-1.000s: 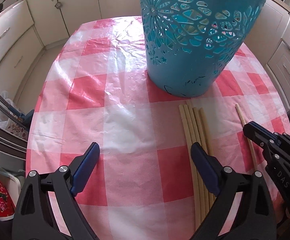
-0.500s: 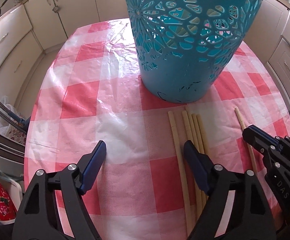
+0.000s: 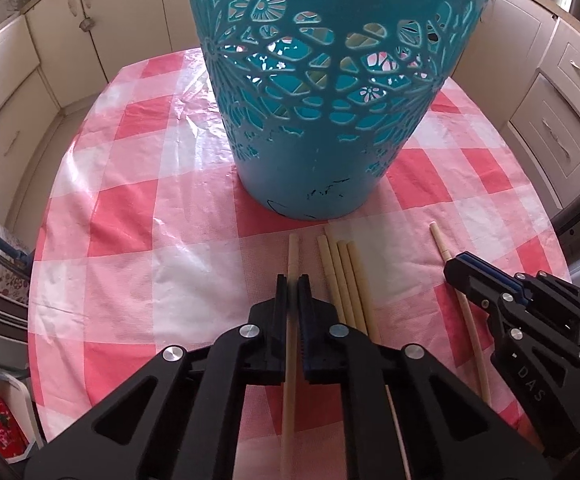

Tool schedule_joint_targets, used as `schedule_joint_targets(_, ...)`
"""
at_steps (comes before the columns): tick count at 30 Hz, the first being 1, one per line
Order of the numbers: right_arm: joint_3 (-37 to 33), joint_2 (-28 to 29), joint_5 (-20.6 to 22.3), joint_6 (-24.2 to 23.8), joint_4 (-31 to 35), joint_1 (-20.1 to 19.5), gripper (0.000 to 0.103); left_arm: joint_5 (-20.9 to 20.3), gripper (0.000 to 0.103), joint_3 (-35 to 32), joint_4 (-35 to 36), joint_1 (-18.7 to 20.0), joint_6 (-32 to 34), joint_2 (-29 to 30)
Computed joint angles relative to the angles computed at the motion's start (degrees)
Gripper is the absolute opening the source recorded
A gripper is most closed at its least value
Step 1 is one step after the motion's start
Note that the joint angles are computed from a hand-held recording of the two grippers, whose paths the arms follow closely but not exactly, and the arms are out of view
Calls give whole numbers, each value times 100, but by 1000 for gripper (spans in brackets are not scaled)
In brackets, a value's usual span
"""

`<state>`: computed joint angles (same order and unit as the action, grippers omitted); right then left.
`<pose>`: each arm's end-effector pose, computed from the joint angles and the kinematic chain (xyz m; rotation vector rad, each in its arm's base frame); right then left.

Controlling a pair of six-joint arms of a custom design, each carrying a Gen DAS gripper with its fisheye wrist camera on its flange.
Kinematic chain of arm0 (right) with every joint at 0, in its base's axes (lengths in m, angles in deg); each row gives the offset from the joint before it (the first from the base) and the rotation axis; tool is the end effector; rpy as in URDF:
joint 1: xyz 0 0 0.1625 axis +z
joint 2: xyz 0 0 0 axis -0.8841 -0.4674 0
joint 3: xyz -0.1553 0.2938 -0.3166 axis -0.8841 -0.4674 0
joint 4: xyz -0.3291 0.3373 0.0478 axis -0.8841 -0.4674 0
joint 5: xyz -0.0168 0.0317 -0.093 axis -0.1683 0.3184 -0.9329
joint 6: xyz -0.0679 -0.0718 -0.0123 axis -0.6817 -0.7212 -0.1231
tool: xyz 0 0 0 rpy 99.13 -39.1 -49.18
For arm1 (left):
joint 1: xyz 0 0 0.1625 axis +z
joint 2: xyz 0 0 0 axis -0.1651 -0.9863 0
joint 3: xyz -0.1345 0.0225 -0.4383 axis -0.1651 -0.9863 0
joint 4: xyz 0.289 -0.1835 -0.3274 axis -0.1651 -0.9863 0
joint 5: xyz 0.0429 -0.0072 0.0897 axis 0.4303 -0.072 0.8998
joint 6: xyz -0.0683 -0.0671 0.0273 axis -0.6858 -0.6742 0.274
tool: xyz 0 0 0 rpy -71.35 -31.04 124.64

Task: Organize utensils
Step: 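Lift the stick with the left tool over the teal basket and release it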

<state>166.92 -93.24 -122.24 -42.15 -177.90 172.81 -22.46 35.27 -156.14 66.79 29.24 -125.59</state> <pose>0.2583 -0.5298 0.0997 -0.2854 -2.2716 1.0415 -0.2311 -0.6947 0.1317 1.1109 2.4036 -0.1428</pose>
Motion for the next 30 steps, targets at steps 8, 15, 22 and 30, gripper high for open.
schedule_joint_targets(8,9,18,-1,-34,-80,-2,7,-261,5,-184,362,122,123,-87)
schedule_joint_targets(15,-12,51,-70,-69,-82,18,7,-890,5,-331,718,153,362,-329)
schedule_joint_targets(22,-25,65,-74,-60,-84,24,7,-2444,5,-716,1091,207,580,-671)
schedule_joint_targets(30,3,35,-21,-58,-111,11,7,-3339,5,-1298,387,70,294,-556)
